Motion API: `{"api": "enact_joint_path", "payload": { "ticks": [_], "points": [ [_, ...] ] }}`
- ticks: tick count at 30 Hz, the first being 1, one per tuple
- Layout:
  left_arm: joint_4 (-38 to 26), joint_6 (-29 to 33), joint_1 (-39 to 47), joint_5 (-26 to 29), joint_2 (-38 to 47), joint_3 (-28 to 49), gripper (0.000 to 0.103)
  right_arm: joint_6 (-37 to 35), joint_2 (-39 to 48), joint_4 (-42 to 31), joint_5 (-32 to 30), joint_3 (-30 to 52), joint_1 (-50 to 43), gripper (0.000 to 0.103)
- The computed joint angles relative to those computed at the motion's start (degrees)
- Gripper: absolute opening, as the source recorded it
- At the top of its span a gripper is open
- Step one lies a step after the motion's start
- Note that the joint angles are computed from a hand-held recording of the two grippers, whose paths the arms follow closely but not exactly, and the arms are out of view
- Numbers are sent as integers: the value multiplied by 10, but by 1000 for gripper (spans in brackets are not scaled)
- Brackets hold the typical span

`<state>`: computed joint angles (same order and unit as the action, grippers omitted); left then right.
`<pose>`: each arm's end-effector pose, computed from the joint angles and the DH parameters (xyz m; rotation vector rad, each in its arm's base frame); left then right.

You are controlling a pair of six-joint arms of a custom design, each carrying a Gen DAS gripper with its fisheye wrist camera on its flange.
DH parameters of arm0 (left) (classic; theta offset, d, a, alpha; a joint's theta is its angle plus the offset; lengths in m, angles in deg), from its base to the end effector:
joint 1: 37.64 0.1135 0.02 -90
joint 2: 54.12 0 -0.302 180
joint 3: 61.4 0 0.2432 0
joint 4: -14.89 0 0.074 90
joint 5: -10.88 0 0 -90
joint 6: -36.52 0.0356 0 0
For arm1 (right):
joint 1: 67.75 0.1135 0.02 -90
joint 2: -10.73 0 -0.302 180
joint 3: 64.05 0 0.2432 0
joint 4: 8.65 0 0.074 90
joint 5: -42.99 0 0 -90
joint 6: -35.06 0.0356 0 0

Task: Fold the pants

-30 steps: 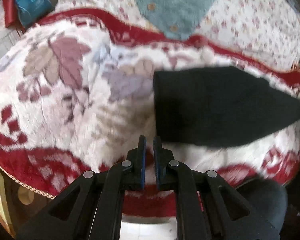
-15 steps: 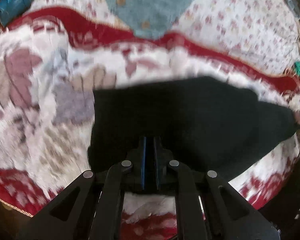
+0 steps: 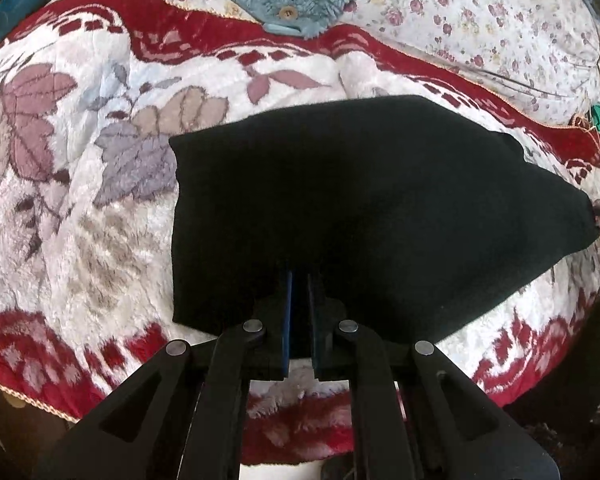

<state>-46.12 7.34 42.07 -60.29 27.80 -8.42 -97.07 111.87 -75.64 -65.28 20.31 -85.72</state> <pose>0.0453 0.1854 0.1871 -0.4638 2.7895 -0.1572 0.3106 -0.0890 0.2324 -0.6255 2.8024 0.3214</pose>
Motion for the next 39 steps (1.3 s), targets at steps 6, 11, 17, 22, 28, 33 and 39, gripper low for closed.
{"api": "enact_joint_path", "payload": {
  "ticks": [6,11,17,22,28,33,39],
  "points": [
    [-56,-2,-15,-19,-34,37,6,-55,16,-29,38,-23,-9,40],
    [-7,-163,-120,20,-77,40,7,1,14,-33,-11,10,-30,40],
    [111,-234,-223,-69,-82,-45,7,-20,13,-3,29,-26,-15,43],
    [48,-224,-205,-65,-72,5,7,-4,12,-29,21,2,-30,44],
    [139,-355,-270,-58,-29,29,7,106,34,8,-41,34,-16,44],
    [215,-372,-257,-65,52,-1,8,83,45,60,7,3,8,44],
    [155,-423,-269,-72,22,29,8,78,41,-18,-29,59,-41,44]
  ]
}}
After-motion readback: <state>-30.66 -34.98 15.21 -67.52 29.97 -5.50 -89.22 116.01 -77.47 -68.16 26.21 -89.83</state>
